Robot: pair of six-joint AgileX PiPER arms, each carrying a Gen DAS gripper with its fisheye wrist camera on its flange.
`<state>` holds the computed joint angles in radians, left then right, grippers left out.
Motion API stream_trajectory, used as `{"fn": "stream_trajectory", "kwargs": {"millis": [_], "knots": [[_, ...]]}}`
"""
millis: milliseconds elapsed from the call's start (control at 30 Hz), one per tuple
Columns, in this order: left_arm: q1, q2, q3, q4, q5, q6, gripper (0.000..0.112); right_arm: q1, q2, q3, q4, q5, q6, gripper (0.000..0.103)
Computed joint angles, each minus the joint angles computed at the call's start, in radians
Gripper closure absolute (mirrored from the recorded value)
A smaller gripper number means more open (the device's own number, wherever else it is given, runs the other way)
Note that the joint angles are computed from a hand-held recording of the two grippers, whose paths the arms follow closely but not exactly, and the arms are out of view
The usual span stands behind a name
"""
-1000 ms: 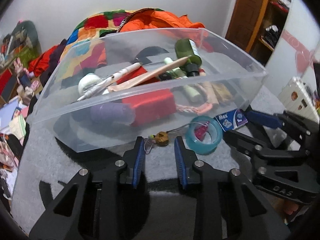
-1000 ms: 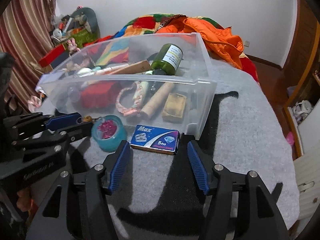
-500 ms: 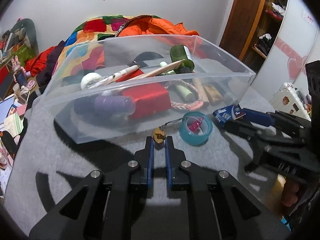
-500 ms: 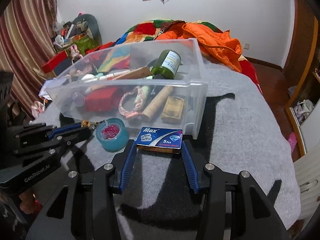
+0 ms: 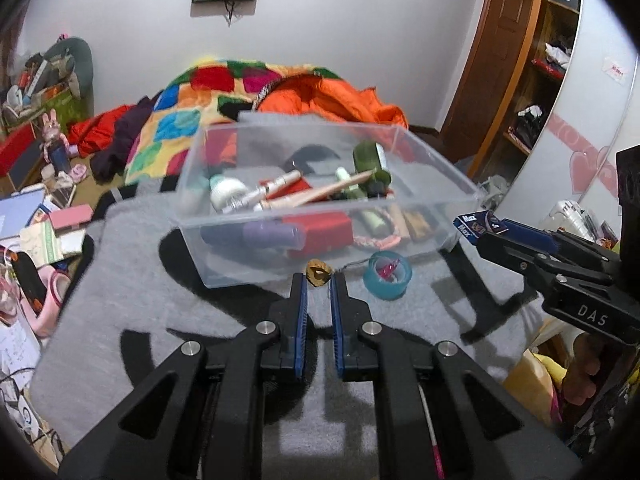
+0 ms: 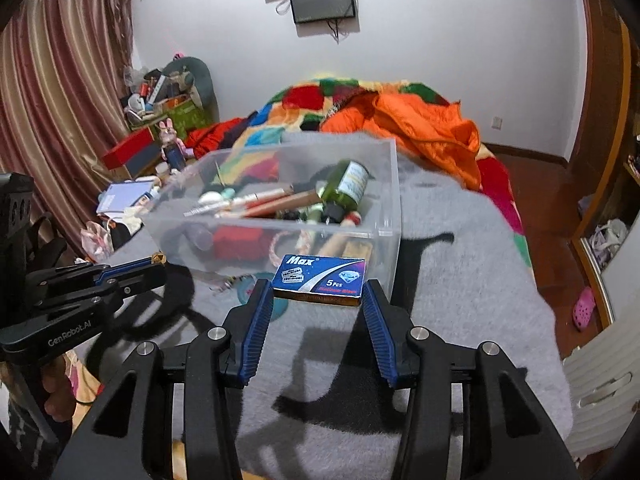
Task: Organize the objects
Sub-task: 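Carry the charm and Max box into the clear box and open both tools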
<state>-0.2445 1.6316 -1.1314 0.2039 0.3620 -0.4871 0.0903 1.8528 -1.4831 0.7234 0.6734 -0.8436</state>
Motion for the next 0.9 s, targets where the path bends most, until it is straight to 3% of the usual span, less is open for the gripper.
{"fn": "stream_trajectory", "kwargs": {"millis": [267, 900], "knots": [[0.024, -0.021, -0.042, 0.027, 0.016, -0.003, 0.102, 0.000, 0.002, -0.070, 0.068, 0.019, -0.028, 0.060], [0.112, 0.159, -0.256, -0.102, 0.084, 0.128, 0.102, 0.068, 0.216, -0.373, -0.141, 0.045, 0.235, 0.060]]}}
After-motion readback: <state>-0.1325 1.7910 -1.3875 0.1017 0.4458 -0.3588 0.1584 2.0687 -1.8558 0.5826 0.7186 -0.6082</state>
